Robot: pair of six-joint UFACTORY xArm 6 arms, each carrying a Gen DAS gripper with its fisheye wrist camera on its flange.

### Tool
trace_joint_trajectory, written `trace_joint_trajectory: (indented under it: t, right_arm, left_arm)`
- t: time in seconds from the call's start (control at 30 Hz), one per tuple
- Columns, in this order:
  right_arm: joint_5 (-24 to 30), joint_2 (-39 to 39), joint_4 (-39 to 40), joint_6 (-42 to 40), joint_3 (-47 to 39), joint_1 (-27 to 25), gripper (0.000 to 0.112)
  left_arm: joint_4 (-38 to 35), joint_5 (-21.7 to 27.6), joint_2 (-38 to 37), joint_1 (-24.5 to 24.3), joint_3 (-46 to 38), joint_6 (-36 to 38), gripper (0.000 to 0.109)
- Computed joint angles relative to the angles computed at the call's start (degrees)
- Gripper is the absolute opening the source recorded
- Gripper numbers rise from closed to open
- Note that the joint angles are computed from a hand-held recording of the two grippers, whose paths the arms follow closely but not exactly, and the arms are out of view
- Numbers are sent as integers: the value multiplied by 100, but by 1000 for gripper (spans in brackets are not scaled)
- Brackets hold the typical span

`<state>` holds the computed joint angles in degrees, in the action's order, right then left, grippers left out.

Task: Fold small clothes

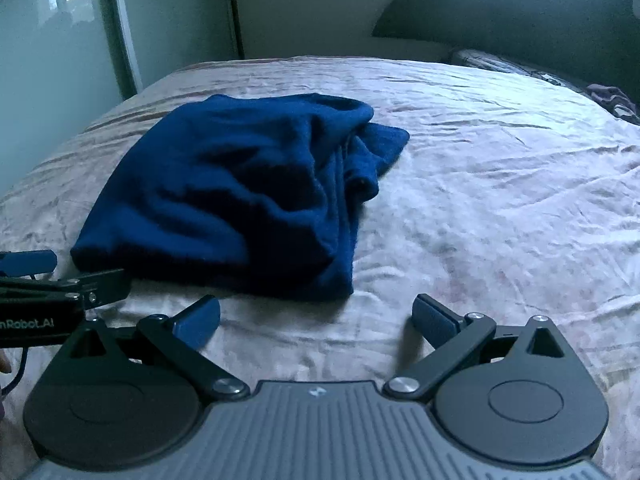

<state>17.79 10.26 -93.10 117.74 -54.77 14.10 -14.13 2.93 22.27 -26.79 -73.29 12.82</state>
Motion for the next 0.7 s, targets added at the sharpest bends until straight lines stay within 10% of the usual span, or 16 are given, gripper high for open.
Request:
trace_joint_trajectory:
  t: [0.43,0.7]
  right_arm:
    - [83,-44,190,-296,83,151,103]
    - [171,-16,355,-499,63,220,103]
  left_arm:
    - [4148,-51,-88,455,106,-3794,100]
    - [4527,30,-105,497,94,-4135,101]
